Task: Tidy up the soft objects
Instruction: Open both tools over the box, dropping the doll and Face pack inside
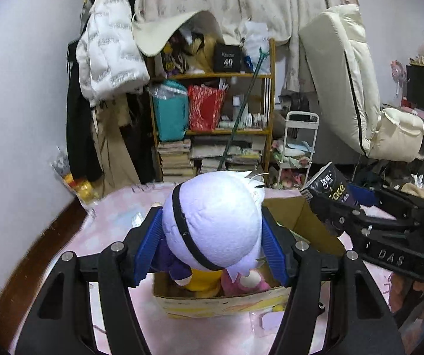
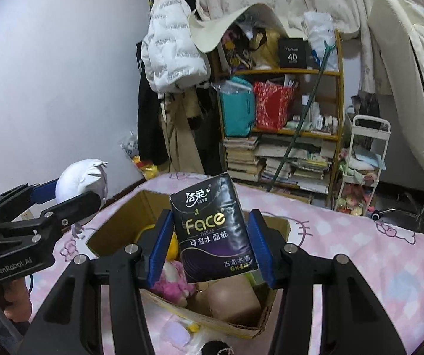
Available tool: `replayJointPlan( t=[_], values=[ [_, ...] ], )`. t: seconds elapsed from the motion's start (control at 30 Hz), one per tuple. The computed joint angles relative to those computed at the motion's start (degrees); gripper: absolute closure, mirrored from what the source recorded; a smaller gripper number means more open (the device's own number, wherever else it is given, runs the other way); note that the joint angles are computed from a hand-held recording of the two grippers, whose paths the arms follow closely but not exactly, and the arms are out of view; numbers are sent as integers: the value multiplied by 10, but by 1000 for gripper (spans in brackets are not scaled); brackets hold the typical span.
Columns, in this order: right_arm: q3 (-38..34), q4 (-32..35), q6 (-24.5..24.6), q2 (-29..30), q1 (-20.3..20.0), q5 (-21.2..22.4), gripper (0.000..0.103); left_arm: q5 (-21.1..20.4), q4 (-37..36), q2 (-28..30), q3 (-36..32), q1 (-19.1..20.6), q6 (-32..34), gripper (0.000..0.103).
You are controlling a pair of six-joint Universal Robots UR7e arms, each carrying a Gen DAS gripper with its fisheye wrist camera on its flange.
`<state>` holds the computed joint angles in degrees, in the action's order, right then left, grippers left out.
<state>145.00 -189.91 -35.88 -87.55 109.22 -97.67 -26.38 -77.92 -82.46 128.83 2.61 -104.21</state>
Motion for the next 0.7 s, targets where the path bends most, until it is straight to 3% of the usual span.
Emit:
replayJointPlan(
  t=[0.23,0.37,0.43,0.63,0.7],
  values=[
    [-3,-2,-7,31,-20,-5,48,21,-98,-5,25,45,61,37],
    [-2,-6,-14,46,-29,-15,46,9,-147,-17,40,60,74,27],
    [-2,-9,-12,56,-34,-24,38,1,-171,-22,51,60,83,23],
    [1,-18,-6,60,-39,-29,18,-10,-148,-5,42,54,85,20],
    [3,-16,1,54,-41,-26,15,-7,-146,-5,42,47,84,17]
  ],
)
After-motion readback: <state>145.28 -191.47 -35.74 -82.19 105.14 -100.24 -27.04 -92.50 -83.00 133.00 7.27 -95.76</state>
